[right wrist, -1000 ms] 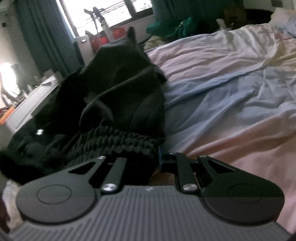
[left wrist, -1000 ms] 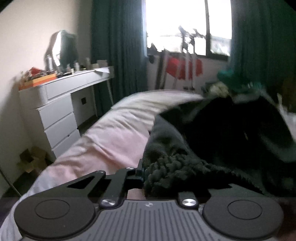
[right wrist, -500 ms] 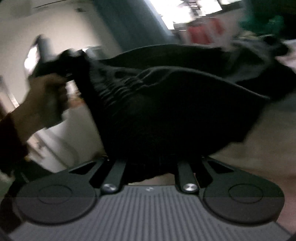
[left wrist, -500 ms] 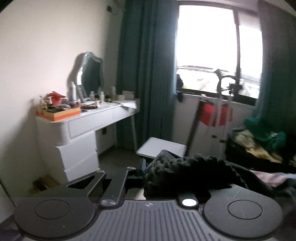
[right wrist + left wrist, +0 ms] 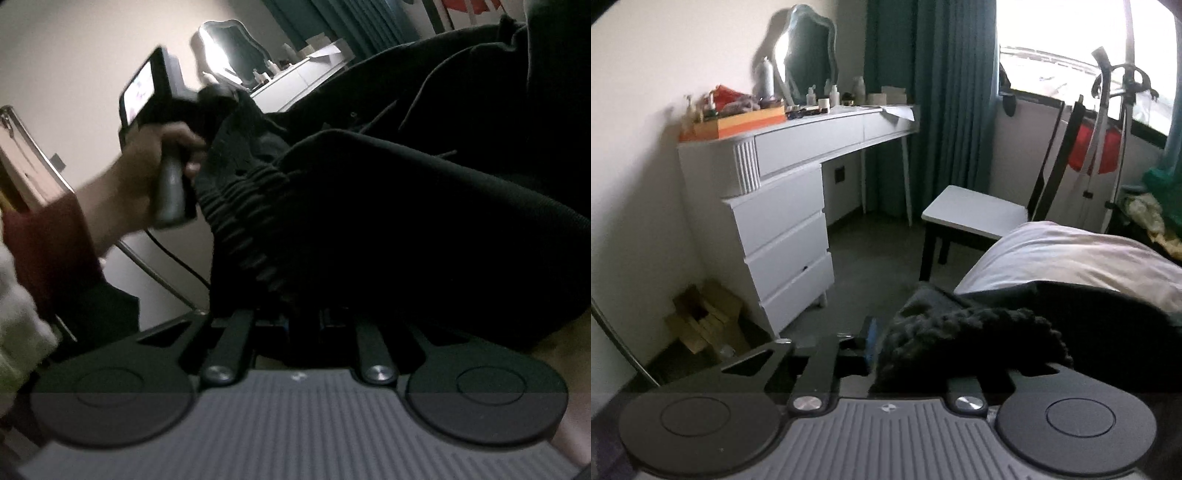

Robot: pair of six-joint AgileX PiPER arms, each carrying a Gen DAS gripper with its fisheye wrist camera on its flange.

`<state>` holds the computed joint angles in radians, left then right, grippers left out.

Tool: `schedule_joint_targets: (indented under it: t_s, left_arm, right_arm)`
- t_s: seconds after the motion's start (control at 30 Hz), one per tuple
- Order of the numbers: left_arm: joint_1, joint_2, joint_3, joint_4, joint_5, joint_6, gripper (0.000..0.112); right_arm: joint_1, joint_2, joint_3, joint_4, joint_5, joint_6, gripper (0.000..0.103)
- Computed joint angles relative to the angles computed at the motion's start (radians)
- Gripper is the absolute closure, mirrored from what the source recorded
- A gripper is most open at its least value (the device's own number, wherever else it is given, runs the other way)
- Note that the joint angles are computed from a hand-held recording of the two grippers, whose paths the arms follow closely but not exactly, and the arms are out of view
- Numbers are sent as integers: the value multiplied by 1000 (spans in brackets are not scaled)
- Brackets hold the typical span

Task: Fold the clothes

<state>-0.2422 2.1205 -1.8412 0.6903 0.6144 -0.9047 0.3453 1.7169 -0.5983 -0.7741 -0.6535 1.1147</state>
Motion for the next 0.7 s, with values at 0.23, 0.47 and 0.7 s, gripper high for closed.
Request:
schedule_joint_targets:
  t_s: [0.23,0.47,0.7]
  left_arm:
    - [71,-337,480,183,-125,-308,12]
    - [-135,-696,826,418,41,-587,12]
    - [-785,-717,820,553,427,-862,13]
  right_arm:
    - [34,-79,-4,-158,27,66,16]
    - [41,-376,101,-270,170,155,16]
    - [-159,-825,232,-779,276,591,16]
